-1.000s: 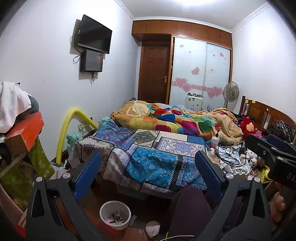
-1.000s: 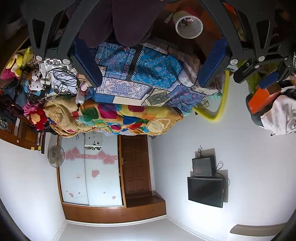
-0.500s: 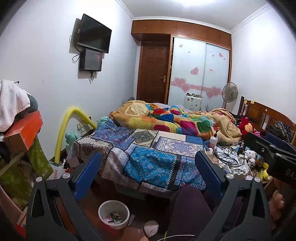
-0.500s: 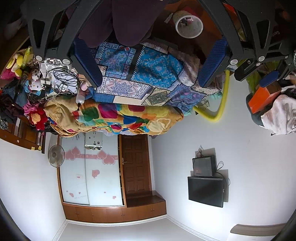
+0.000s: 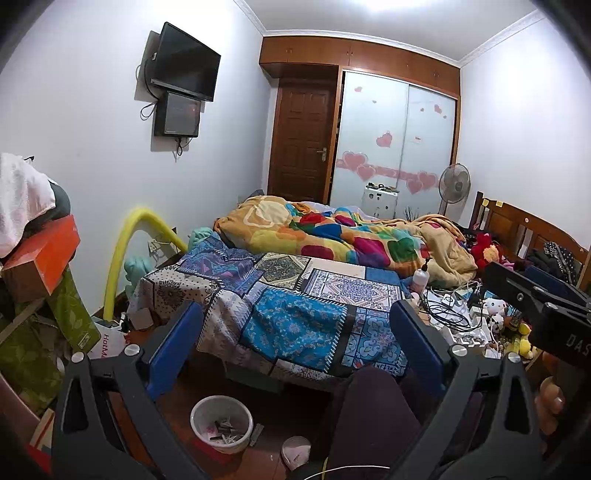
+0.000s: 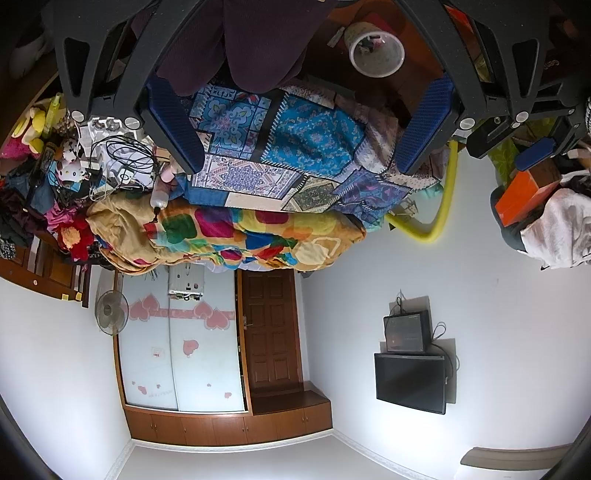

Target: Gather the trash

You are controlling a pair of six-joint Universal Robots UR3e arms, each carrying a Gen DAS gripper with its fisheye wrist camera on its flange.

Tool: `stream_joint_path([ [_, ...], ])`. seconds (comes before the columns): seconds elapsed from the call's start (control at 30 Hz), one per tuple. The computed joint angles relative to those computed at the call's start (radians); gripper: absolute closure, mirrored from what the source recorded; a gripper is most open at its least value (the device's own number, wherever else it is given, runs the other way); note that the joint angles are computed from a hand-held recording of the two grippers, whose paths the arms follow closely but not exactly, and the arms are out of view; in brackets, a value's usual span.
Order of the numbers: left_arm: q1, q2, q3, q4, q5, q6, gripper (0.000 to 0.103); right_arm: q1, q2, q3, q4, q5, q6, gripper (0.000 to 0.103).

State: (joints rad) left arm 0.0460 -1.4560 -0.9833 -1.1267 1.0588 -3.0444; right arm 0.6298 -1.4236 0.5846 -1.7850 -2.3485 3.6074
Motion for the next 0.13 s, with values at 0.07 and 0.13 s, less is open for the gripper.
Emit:
stream_joint_path([
  [0.07,-0.01,-0.006,0.004,0.004,0.01,-0.005,0.001,-0.006,-0.007,0.005,0.001,0.009,-0.001,0.0],
  [0.13,-0.003,-0.004,0.004,-0.001,0.004,-0.001,0.001,-0.017,-0.019,0.023,-0.009,0.019,-0.008,0.0],
])
